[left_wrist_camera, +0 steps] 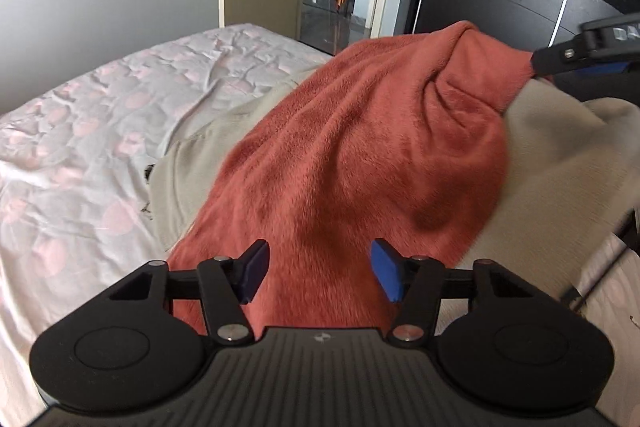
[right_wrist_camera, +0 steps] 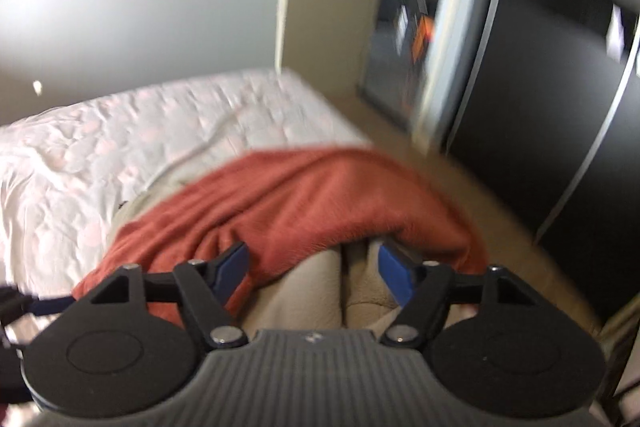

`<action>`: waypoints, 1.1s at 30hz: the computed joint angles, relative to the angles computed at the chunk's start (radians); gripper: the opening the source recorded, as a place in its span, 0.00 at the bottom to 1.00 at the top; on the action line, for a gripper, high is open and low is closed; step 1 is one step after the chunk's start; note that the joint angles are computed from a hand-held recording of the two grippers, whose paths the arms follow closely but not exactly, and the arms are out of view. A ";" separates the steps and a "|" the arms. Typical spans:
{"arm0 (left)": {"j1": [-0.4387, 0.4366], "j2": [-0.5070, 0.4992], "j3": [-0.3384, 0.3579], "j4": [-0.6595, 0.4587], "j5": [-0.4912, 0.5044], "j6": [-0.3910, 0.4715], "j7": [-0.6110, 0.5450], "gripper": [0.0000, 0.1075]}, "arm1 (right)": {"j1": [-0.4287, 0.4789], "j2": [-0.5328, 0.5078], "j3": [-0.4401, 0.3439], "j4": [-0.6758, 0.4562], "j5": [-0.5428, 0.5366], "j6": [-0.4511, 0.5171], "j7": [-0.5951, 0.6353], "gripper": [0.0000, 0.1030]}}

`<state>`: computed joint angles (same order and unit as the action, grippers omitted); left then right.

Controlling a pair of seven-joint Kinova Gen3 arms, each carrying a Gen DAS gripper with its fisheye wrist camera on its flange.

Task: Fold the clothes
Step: 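Grasp the rust-red towel on top of the pile with the right gripper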

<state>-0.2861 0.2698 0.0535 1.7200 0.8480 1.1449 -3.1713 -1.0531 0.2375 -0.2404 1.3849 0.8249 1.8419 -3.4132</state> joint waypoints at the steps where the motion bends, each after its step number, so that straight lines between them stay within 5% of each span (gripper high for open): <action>1: 0.009 0.011 0.004 -0.008 -0.002 -0.005 0.009 0.50 | 0.037 -0.022 -0.002 0.026 -0.024 -0.038 -0.014 0.64; 3: 0.027 0.033 0.013 -0.025 -0.010 -0.017 0.034 0.48 | 0.086 -0.042 -0.007 0.061 -0.030 -0.082 -0.007 0.56; 8: 0.035 0.051 0.031 -0.044 -0.014 -0.051 0.050 0.48 | 0.247 -0.029 -0.123 0.049 0.046 -0.090 0.077 0.13; 14: 0.006 0.045 0.029 -0.089 -0.014 -0.045 0.068 0.48 | 0.154 0.003 0.047 -0.071 0.124 -0.140 0.285 0.06; 19: -0.059 0.023 0.011 -0.134 0.024 0.020 0.047 0.48 | 0.038 0.032 0.062 -0.187 0.250 -0.255 0.485 0.00; 23: -0.094 0.006 -0.012 -0.160 0.038 0.060 0.050 0.49 | -0.147 0.121 0.186 -0.372 0.355 -0.296 0.642 0.00; 27: -0.122 -0.007 -0.030 -0.169 0.044 0.094 0.029 0.51 | -0.210 0.183 0.265 -0.524 0.316 -0.193 0.694 0.07; 29: -0.134 -0.005 -0.035 -0.173 0.048 0.115 0.015 0.51 | -0.218 0.168 0.289 -0.508 0.267 -0.123 0.641 0.43; 31: -0.142 -0.002 -0.038 -0.175 0.050 0.131 0.003 0.52 | -0.242 0.127 0.340 -0.434 0.195 -0.087 0.559 0.62; 33: -0.143 0.001 -0.041 -0.172 0.046 0.135 -0.006 0.52 | -0.245 0.075 0.352 -0.344 0.114 -0.044 0.478 0.63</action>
